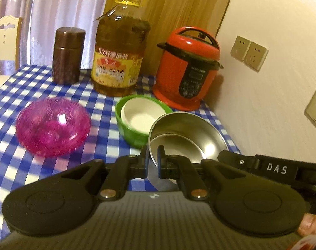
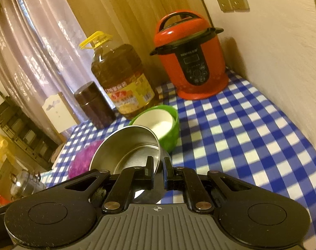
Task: Organize plates and bowls
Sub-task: 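Lift the silver tin with both tools and carry it to the green bowl, then lower the silver tin into the white container inside the green bowl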
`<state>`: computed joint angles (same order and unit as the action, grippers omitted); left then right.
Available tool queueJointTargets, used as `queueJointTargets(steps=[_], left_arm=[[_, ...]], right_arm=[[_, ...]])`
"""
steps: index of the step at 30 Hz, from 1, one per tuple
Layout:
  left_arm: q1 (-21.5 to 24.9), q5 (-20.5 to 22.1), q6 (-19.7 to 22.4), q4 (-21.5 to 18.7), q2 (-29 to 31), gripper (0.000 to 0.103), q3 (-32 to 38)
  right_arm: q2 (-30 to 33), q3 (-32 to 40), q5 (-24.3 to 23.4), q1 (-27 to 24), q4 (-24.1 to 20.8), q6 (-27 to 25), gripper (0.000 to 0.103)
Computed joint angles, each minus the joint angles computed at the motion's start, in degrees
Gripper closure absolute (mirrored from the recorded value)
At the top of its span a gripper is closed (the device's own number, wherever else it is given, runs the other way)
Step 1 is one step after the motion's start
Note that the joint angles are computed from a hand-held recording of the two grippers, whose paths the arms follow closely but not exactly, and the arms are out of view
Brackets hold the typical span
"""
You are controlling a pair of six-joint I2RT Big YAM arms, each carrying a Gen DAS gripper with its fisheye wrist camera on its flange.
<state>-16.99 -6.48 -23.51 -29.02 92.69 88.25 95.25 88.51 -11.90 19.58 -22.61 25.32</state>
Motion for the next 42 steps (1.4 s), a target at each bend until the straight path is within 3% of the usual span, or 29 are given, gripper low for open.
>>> queueJointTargets(steps=[18, 27, 42], left_arm=[[5.00, 2.89, 3.63, 1.98, 11.44, 0.097, 11.94], [6.93, 5.90, 2.90, 2.60, 16.14, 0.097, 17.54], [7.69, 7.05, 3.62, -0.51, 22.46, 0.097, 24.39]], right_arm=[[14.78, 18.93, 0.26, 0.15, -3.16, -0.71, 0.095], [20.79, 27.56, 1.69, 0.24, -4.94, -2.63, 0.095], [29.27, 39.19, 2.19, -0.10, -10.70, -3.57, 0.095]])
